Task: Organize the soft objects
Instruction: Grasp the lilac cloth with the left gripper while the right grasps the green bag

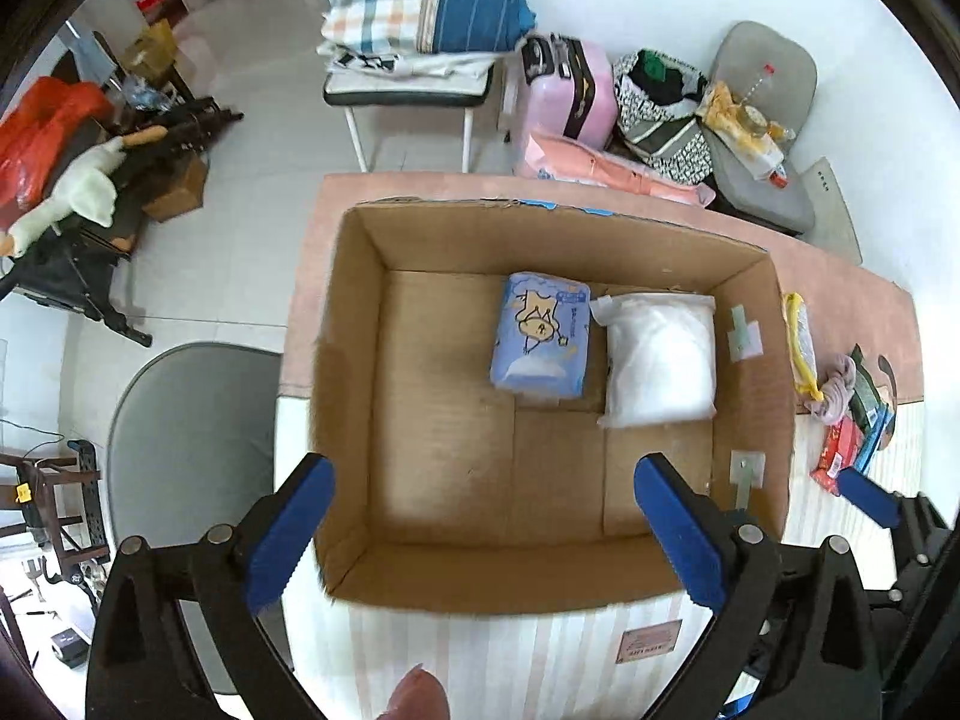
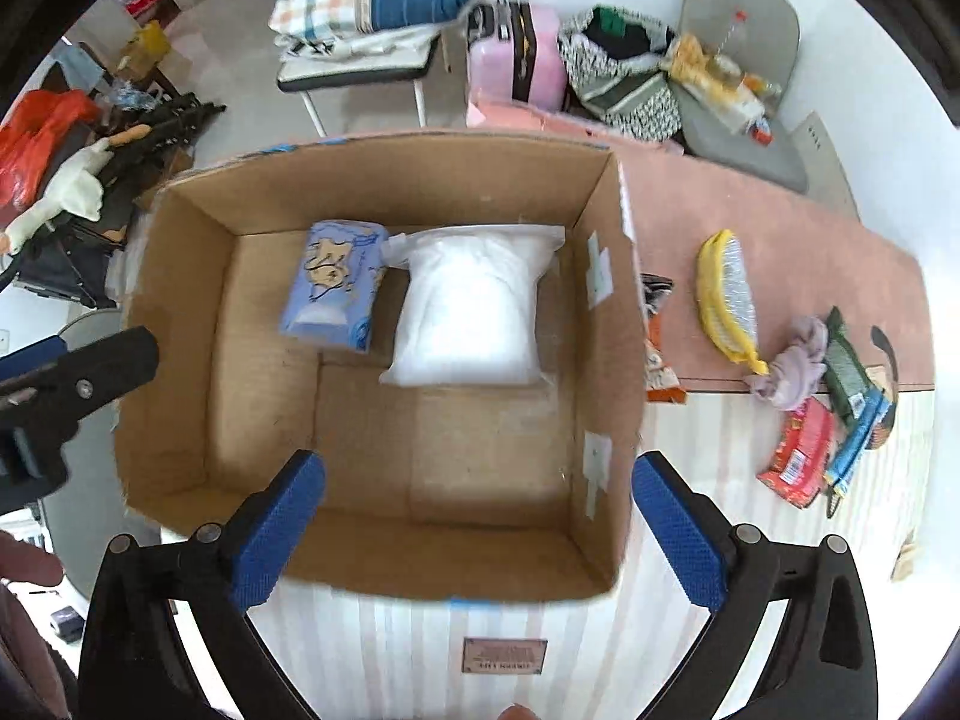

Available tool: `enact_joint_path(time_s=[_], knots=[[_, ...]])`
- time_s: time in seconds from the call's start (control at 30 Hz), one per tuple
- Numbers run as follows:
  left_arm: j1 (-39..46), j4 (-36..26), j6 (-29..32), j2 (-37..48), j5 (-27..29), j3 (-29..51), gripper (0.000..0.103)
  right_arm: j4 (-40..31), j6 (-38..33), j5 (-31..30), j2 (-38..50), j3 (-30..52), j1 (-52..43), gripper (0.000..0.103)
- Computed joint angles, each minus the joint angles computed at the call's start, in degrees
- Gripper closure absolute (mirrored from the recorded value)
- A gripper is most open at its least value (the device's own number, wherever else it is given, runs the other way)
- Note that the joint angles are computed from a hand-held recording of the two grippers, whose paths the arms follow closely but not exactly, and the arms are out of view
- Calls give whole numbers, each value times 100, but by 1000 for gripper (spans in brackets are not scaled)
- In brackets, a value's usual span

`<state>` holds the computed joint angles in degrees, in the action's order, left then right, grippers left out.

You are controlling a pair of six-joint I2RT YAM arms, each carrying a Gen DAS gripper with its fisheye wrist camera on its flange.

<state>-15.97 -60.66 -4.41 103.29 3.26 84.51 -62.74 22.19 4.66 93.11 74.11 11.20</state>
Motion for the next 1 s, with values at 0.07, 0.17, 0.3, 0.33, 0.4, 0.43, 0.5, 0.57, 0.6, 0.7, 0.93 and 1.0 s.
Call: enact_joint_path(time_s=[0.07, 0.17, 0.3, 0.33, 0.4, 0.43, 0.5, 0.57, 0.6, 0.7, 0.93, 1.0], knots=[[22, 3, 35, -427, 59, -347, 1, -106, 96, 114, -338, -94, 120, 0], [39, -44, 52, -977, 7, -706, 1, -236, 251, 220, -813, -289, 247, 0], [79, -66, -5, -1608, -66, -1083, 1, -475, 439, 254, -1379, -444, 360, 0], [90, -89, -23, -1760, -65, -1152, 1, -502, 458, 269, -1477, -473, 383, 0], [52, -135, -64, -1939, -152, -1222, 0, -606, 453, 320, -1673, -484, 425, 0], [34, -181, -97, -2019, -188, -1239, 0, -646, 456, 325, -1758, -485, 430, 0], [-18, -222, -164, -2160, -242, -1290, 0, -687, 398, 243, -1919, -508, 395, 0], [-144, -317, -304, -2296, -372, -1301, 0, -722, 349, 118, -2048, -524, 331, 0], [-240, -380, -390, -2351, -414, -1280, 0, -729, 298, 43, -2123, -543, 273, 0], [-576, -536, -682, -2371, -520, -1110, 1, -538, -7, -366, -2499, -745, -124, 0], [-2259, -752, -1564, -1442, -1074, 95, 1, -857, -1808, -1324, -2717, -726, -2478, 0], [-2737, -812, -1759, -749, -1109, 735, 1, -1014, -2645, -1703, -2457, -632, -3844, 0]])
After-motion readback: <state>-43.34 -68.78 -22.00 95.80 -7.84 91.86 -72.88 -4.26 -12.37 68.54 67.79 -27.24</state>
